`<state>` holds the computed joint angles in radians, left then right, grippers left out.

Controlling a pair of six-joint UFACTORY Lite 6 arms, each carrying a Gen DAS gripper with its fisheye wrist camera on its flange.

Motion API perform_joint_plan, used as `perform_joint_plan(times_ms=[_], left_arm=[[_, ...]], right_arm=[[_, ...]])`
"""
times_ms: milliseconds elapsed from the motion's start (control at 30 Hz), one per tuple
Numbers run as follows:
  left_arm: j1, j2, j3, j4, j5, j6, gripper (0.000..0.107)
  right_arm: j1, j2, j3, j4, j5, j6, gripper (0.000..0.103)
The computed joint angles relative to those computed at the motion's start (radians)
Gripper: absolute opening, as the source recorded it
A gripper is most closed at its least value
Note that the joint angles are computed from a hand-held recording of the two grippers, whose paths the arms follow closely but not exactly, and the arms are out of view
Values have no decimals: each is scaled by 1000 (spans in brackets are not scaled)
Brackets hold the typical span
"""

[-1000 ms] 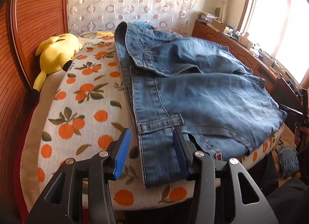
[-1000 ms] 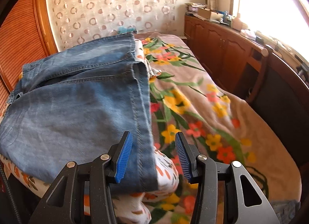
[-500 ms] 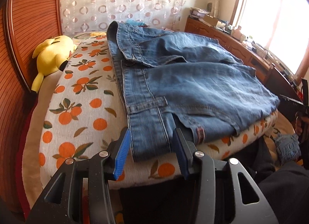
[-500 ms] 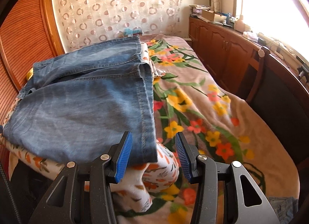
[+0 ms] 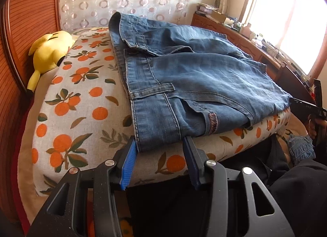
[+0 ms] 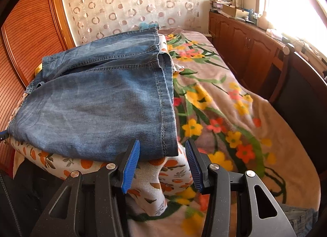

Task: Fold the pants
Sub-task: 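Grasp the jeans waist edge with the left gripper while the right gripper grasps the leg hem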

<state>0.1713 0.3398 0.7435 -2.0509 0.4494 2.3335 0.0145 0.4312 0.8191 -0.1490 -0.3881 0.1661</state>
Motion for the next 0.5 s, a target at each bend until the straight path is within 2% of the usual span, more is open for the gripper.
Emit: perform_joint_plan(times_ms=[133,233,367,500], left_arm=[[26,4,10,-10,64,13,39],[22,-24,22,0,88,6,38],[-27,-15,97,7,39,-19,38],[-56,79,225,94,8,-133,38]], right_arm=[[8,16,14,-2,5,6,48],[15,27,24,17,5,-5,48],[18,46,38,24,-2,-1,48],[20,60,43,22,-8,8,48]])
